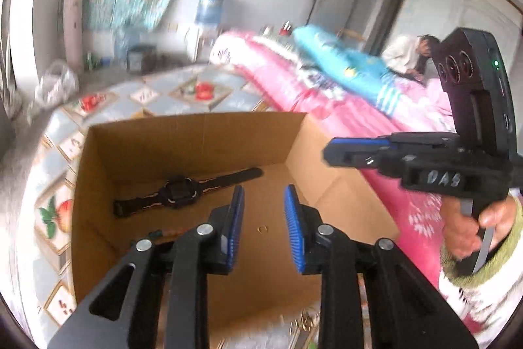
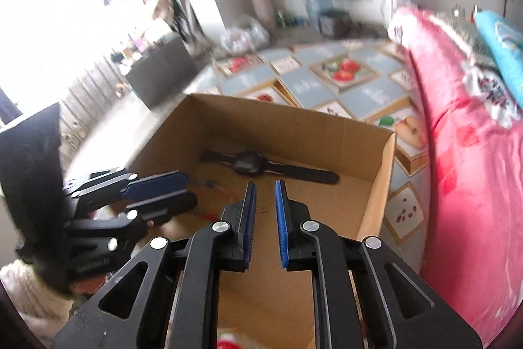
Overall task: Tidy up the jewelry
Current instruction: 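Move the right gripper back out of the box to the gold keyring pieces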
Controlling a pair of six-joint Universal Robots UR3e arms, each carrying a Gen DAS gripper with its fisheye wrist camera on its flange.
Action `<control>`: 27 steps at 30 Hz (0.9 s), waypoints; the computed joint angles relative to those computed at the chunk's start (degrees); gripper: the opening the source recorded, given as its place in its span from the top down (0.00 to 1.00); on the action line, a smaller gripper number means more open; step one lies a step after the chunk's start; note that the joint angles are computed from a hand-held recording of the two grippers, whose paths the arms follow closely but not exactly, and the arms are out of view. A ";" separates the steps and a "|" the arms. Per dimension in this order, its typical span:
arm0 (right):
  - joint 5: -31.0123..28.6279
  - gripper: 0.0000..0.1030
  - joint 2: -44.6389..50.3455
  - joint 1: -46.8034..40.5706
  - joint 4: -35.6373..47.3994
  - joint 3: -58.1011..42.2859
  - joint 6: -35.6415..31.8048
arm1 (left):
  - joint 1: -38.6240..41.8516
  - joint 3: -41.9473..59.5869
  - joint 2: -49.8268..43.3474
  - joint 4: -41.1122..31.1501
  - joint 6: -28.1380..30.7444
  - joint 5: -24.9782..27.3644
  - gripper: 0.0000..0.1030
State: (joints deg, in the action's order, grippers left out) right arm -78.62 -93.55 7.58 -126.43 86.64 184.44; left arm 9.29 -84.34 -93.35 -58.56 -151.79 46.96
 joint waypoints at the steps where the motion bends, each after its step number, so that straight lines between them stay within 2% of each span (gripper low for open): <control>1: -0.46 0.87 -2.48 0.57 -0.87 2.05 0.29 | 1.66 -3.28 3.10 -0.03 1.70 -1.34 0.73; 4: -1.81 0.83 -11.16 2.88 -4.99 10.40 2.40 | 8.54 -13.70 14.37 -3.61 10.21 -6.41 0.72; 7: -2.96 0.77 -18.67 5.10 -8.21 18.45 5.53 | 16.45 -20.71 25.06 -14.84 21.40 -10.01 0.70; 10: -5.37 0.67 -22.69 8.42 -10.71 25.03 10.24 | 23.57 -25.43 33.19 -26.60 31.83 -10.94 0.66; 13: -10.80 0.64 -21.89 14.36 -14.71 30.18 16.04 | 27.29 -28.91 37.97 -33.41 37.40 -8.65 0.63; 15: -12.43 0.64 -20.44 16.88 -16.48 32.29 18.73 | 28.38 -31.69 40.22 -35.08 38.41 -6.36 0.63; 17: -15.22 0.64 -17.74 20.21 -19.01 34.72 22.45 | 27.80 -34.68 41.28 -32.47 36.61 -4.67 0.63; 20: -18.78 0.64 -13.98 24.08 -19.78 35.51 26.17 | 26.74 -39.16 42.62 -26.83 33.50 -2.30 0.63; 22: -20.17 0.64 -12.04 26.09 -20.02 35.99 27.82 | 24.55 -42.08 42.73 -20.43 29.93 -0.18 0.63; 27: -19.77 0.68 -9.42 27.40 -21.69 37.35 29.48 | 21.40 -46.05 43.33 -13.41 27.09 3.12 0.63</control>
